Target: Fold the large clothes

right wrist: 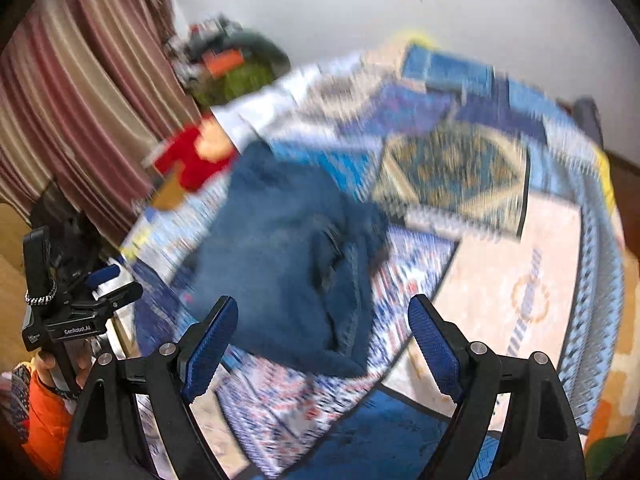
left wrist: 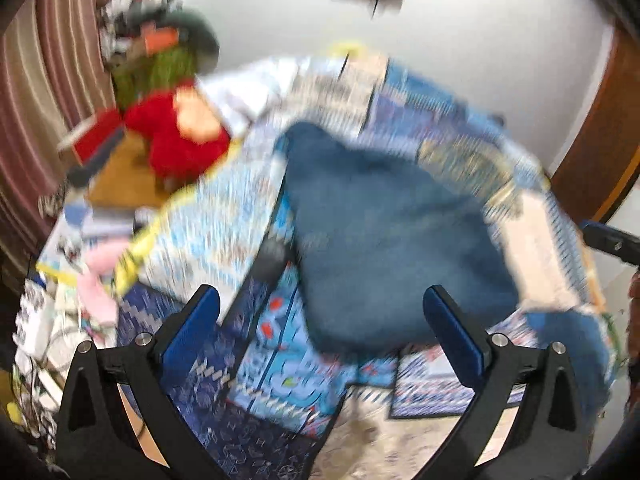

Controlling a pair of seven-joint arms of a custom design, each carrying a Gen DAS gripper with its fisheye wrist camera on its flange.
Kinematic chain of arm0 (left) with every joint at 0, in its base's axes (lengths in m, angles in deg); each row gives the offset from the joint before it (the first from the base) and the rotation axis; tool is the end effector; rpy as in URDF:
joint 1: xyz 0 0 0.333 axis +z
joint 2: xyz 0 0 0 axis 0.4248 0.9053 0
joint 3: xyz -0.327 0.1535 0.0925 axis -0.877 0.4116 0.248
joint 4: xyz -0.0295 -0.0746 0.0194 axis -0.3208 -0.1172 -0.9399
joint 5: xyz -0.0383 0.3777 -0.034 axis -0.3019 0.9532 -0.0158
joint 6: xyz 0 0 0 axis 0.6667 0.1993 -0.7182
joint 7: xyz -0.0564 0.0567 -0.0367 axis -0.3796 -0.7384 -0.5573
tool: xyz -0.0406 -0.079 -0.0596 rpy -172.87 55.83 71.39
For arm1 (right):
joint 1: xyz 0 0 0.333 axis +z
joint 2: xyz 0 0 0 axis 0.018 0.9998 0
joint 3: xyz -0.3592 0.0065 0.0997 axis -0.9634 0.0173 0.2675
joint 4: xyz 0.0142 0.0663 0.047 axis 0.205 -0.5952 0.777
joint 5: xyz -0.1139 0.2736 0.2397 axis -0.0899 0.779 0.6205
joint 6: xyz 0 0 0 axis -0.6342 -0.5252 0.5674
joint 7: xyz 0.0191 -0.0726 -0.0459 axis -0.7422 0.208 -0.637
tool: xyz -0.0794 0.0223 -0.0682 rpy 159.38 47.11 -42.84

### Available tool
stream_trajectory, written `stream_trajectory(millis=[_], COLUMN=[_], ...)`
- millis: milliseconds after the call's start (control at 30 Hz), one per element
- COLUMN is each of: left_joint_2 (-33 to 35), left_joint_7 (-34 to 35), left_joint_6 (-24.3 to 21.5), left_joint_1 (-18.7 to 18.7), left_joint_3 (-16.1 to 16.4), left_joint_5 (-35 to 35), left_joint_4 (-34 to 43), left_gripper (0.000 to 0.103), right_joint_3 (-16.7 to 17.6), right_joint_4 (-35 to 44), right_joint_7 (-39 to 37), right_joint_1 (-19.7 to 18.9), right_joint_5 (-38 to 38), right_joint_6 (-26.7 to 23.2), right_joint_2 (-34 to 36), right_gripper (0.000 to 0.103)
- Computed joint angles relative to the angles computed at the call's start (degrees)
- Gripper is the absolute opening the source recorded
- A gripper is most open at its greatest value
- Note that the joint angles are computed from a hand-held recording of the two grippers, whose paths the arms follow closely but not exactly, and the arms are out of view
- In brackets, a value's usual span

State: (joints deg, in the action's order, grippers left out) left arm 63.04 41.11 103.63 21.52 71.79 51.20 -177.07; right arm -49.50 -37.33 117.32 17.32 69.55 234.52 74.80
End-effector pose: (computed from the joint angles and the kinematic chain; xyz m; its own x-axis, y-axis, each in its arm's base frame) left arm 0.5040 -0.0632 0.6112 -0.1167 -0.9867 0.1131 -0.7345 0.0091 -0.6786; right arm 0.5623 0.1997 0.6188 0.2497 -0.9309 -0.2666 -0.7714 -0.0248 -0.6358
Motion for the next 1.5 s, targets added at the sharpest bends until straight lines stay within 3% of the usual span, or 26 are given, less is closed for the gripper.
stream_trajectory(millis=[200,300,400,500,533,633,767,867,933,1133,1500], left_joint_2=[-7.6,-11.1,-14.2,-16.9,-17.7,-19.3,-20.1,-20.1,-20.0,-19.8,-19.5], left_joint_7=[3.0,3.6,1.8,-1.9,-3.3,-6.7,-9.8,-11.5,-12.7,-14.9,-16.7], left_joint_6=[10.1,16.3,21.2,24.7,25.6,27.6,27.3,26.5,26.2,25.1,24.2], left_joint_1=[-4.9,-8.2,-7.9,-4.0,-2.2,1.3,1.7,1.1,0.9,-1.1,-0.8], left_joint_3=[1.0,1.8,0.3,-3.5,-5.1,-7.9,-7.8,-7.0,-6.7,-5.2,-5.5], left_joint_5=[-3.5,-3.7,-1.1,1.9,2.7,4.7,6.9,8.8,9.7,11.2,13.3], left_joint_4=[-1.6,-3.8,-6.1,-8.5,-9.2,-10.9,-11.9,-12.1,-12.4,-12.6,-12.3], left_gripper=[0.103,0.103,0.103,0.103,0.103,0.103,0.103,0.103,0.103,0.103,0.103], right_joint_3=[0.8,2.0,5.2,10.5,13.6,20.6,24.8,27.8,29.7,29.5,29.6], right_joint_4=[-4.4,-6.9,-9.8,-12.5,-13.4,-15.3,-17.5,-18.7,-19.2,-18.8,-17.7], right_joint_7=[-1.2,2.1,7.9,13.5,15.5,20.5,26.1,30.3,32.8,35.8,39.9], right_joint_1=[2.8,3.1,0.5,-5.0,-8.4,-16.4,-21.4,-25.6,-28.4,-28.7,-28.9], right_joint_5=[1.7,-2.1,-8.7,-14.3,-16.1,-19.3,-21.3,-22.9,-24.3,-29.1,-35.4], right_joint_6=[12.8,19.5,25.6,29.5,30.7,31.8,31.0,29.9,29.7,27.8,26.0], right_joint_2=[-7.3,-10.7,-13.9,-17.1,-18.4,-21.7,-24.7,-26.9,-28.1,-28.0,-26.9], right_gripper=[0.086,0.086,0.086,0.086,0.086,0.086,0.087,0.099,0.101,0.103,0.103])
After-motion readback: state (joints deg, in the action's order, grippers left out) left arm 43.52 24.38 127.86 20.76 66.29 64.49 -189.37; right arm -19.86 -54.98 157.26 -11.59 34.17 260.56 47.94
